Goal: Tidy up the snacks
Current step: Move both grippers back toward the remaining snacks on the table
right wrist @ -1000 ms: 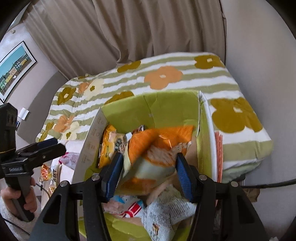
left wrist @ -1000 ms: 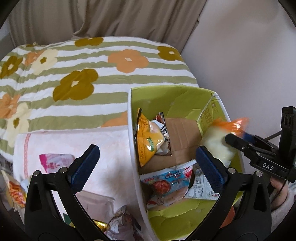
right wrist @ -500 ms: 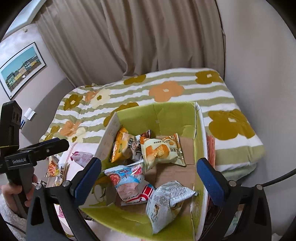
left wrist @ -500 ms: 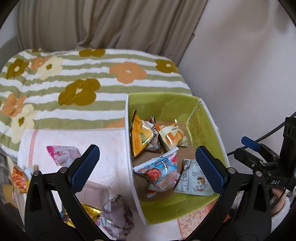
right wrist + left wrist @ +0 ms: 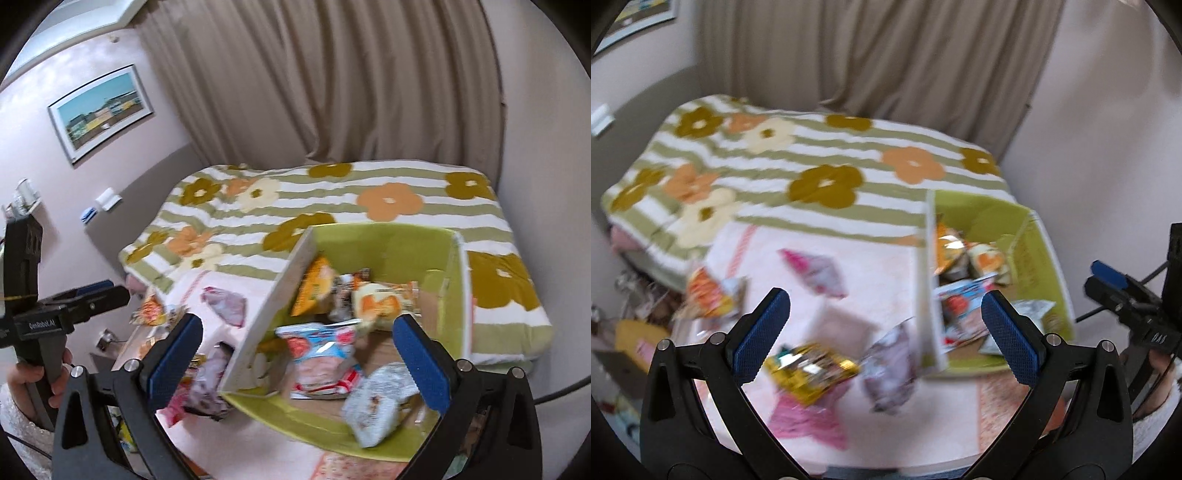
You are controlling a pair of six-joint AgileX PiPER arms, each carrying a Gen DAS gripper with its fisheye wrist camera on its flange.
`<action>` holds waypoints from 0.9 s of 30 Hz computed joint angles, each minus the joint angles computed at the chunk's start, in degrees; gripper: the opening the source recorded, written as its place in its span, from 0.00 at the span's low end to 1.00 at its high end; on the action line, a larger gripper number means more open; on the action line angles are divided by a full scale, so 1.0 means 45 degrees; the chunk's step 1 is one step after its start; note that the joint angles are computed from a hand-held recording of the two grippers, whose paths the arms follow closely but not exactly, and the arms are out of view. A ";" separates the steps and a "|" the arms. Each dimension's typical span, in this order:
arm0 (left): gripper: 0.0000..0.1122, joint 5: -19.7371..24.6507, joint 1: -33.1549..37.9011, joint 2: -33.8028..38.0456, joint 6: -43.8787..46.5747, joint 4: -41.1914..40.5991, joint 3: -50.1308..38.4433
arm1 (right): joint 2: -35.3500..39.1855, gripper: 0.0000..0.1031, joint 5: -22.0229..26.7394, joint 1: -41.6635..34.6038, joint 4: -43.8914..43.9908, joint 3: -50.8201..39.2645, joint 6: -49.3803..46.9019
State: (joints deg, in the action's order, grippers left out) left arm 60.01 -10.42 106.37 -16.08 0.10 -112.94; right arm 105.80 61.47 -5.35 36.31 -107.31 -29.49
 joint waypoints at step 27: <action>0.91 0.1629 0.9436 -0.1191 0.9446 -0.6854 0.5810 | -0.2450 1.00 -0.5520 0.9358 -0.9635 0.5726 1.4679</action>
